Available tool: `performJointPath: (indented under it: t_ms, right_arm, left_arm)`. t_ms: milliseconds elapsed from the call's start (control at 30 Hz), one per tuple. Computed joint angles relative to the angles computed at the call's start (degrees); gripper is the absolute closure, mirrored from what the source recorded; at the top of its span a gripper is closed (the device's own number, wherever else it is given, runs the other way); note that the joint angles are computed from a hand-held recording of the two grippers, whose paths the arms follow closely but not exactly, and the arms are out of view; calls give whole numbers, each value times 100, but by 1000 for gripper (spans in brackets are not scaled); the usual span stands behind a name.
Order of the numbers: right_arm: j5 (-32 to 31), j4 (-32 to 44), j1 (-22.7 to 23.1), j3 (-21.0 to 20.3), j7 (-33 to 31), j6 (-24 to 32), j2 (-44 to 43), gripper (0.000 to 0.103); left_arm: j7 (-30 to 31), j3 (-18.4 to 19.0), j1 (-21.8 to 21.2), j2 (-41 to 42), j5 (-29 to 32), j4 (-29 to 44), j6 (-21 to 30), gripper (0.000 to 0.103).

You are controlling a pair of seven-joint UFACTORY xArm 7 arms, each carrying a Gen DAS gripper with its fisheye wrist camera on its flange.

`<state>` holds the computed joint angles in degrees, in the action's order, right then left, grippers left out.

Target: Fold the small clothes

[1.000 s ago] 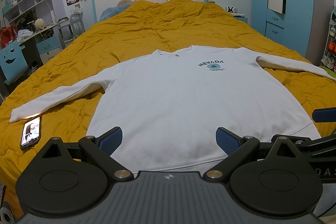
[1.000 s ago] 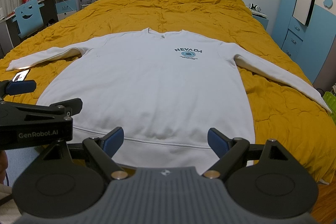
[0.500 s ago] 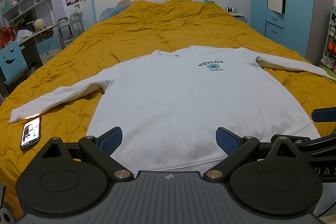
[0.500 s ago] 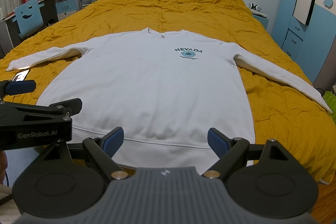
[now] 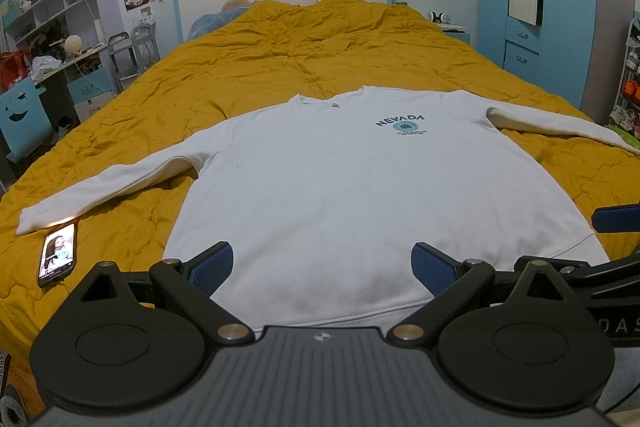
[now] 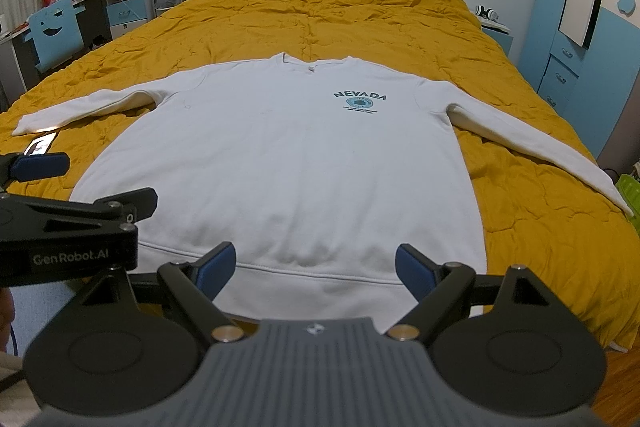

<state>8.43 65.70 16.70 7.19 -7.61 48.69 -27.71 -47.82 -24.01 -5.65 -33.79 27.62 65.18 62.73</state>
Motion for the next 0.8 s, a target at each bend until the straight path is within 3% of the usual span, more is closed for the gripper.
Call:
performJointPath:
  t_ms: [800]
  right_arm:
    - [-26,0,7,25,27,-47,33,20]
  left_arm:
    - [-64,-33,-3,60,70,46,49,0]
